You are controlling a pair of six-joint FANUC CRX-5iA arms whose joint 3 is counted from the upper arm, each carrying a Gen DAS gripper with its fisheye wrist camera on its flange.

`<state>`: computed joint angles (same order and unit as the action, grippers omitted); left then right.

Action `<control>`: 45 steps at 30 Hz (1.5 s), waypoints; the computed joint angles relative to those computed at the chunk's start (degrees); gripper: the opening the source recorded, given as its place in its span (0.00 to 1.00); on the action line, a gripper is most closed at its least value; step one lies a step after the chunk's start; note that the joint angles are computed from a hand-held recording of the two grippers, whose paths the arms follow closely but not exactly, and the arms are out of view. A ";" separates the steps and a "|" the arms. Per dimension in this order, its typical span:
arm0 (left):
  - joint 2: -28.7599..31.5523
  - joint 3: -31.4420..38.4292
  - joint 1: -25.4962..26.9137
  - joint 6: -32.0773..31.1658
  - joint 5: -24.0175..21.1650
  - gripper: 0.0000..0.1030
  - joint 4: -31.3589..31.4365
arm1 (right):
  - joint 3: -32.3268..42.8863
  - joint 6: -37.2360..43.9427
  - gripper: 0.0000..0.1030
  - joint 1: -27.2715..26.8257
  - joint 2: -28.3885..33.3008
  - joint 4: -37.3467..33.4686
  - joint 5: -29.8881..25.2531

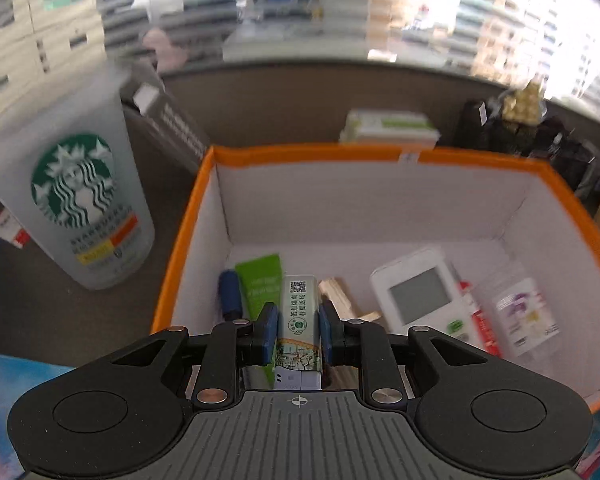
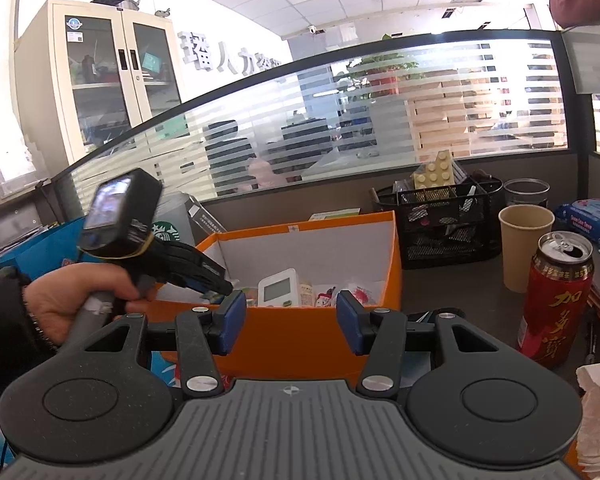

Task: Organize rigid objects

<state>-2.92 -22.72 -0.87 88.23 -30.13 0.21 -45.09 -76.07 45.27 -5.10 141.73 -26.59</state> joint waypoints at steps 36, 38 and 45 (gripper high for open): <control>-17.39 -8.94 -5.36 14.40 5.88 0.92 -20.71 | 1.52 2.48 0.72 2.41 1.85 -2.09 -0.37; -21.76 -13.76 -1.89 6.30 8.50 0.96 -11.33 | 1.79 4.80 0.75 3.87 2.43 -4.58 -1.61; -32.93 -23.24 4.85 -6.70 9.49 0.99 4.48 | 2.51 12.00 0.95 9.15 3.18 -11.60 -7.19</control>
